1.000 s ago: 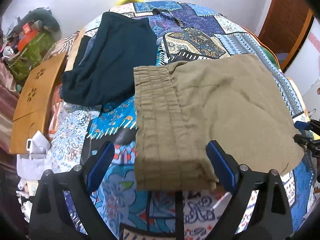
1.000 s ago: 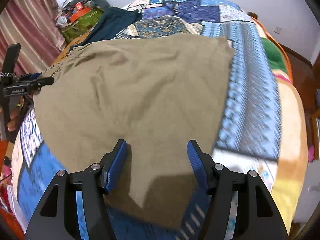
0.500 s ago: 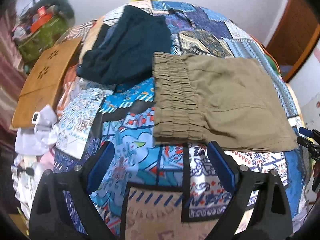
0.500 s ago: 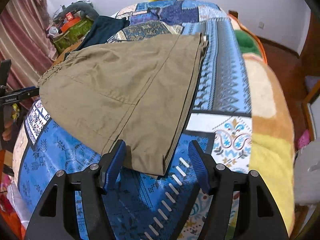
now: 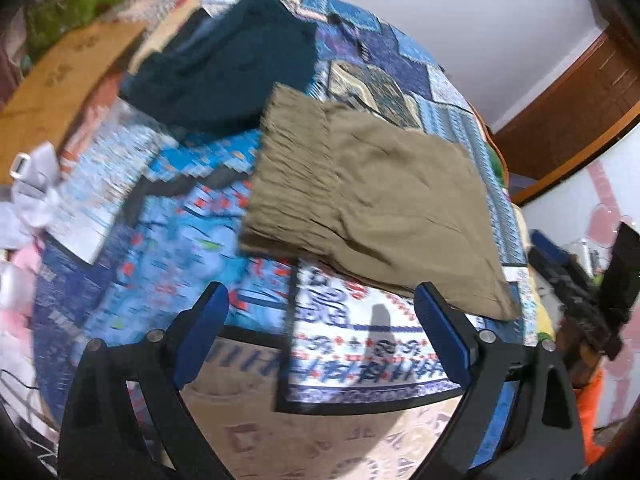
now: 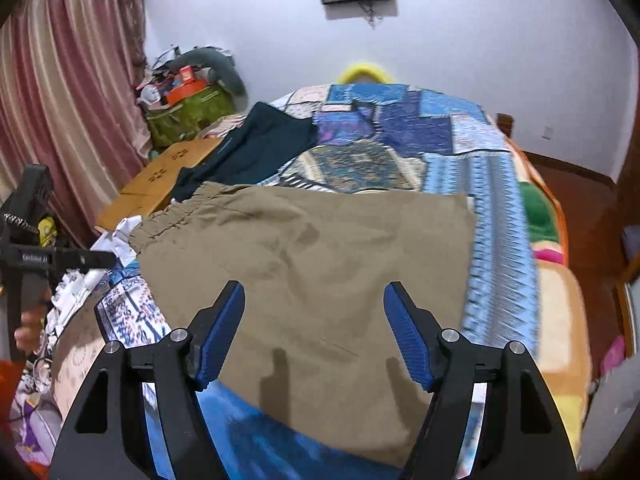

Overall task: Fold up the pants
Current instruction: 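Grasp the gathered khaki waistband with the left gripper and lift it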

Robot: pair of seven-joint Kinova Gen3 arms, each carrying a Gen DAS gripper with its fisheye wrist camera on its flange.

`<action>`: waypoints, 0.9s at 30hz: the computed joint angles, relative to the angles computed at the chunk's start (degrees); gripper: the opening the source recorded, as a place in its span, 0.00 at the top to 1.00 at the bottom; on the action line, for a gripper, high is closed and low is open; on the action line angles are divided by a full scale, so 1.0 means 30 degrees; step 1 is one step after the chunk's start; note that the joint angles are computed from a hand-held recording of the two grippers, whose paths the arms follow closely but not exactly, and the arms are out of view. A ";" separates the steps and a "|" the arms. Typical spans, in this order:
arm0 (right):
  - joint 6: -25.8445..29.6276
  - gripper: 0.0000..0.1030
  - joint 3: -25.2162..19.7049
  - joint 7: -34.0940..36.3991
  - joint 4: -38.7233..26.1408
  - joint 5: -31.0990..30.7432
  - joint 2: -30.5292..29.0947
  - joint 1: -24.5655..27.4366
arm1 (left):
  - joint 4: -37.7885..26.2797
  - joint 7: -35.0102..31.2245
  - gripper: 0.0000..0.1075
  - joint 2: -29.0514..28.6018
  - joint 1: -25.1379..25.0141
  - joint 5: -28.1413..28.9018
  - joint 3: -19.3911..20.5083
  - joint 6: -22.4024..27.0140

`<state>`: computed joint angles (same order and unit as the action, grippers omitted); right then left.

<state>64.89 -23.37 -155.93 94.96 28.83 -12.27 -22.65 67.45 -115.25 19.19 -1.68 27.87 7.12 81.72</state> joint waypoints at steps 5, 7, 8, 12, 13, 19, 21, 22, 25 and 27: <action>-0.0758 0.34 0.0690 0.0527 0.0267 -0.0724 0.1310 -0.0468 | -0.0188 0.0235 0.12 0.0619 0.0324 0.0276 0.0273 0.0441; -0.0782 0.34 0.1074 0.0876 0.0386 -0.1257 0.1613 -0.0792 | -0.0592 0.0478 0.12 0.1176 0.0428 0.0398 0.0388 0.0847; -0.0965 0.34 0.1200 0.0740 0.0571 -0.1328 0.1504 -0.0888 | -0.0785 0.0566 0.10 0.1476 0.0572 0.0387 0.0459 0.0878; -0.1955 0.34 0.2090 0.1400 0.1043 -0.2865 0.1014 -0.0697 | -0.1555 0.1188 0.05 0.2440 0.0613 0.0963 0.0684 0.0923; -0.2101 0.34 0.2105 0.1485 0.1119 -0.3036 0.0974 -0.0610 | -0.1885 0.1506 0.05 0.2794 0.0581 0.1144 0.0729 0.0995; -0.2754 0.34 0.1931 0.1530 0.1558 -0.3453 0.0751 -0.0291 | -0.3136 0.2719 0.14 0.3860 0.0341 0.1606 0.0955 0.0881; -0.2920 0.34 0.1869 0.1501 0.1647 -0.3530 0.0689 -0.0172 | -0.3070 0.3146 0.38 0.3498 0.0832 0.0663 0.0629 0.0089; -0.2983 0.34 0.1780 0.1390 0.1717 -0.3493 0.0639 -0.0121 | -0.2909 0.3121 0.43 0.3310 0.0898 0.0396 0.0599 -0.0255; -0.2932 0.34 0.1499 0.1026 0.1741 -0.3216 0.0570 0.0010 | -0.2161 0.2456 0.61 0.2777 0.0593 0.0402 0.0768 -0.1007; -0.2931 0.34 0.1438 0.0774 0.1806 -0.3203 0.0418 0.0075 | -0.1341 0.1720 0.65 0.1981 0.0479 0.0177 0.0716 -0.1751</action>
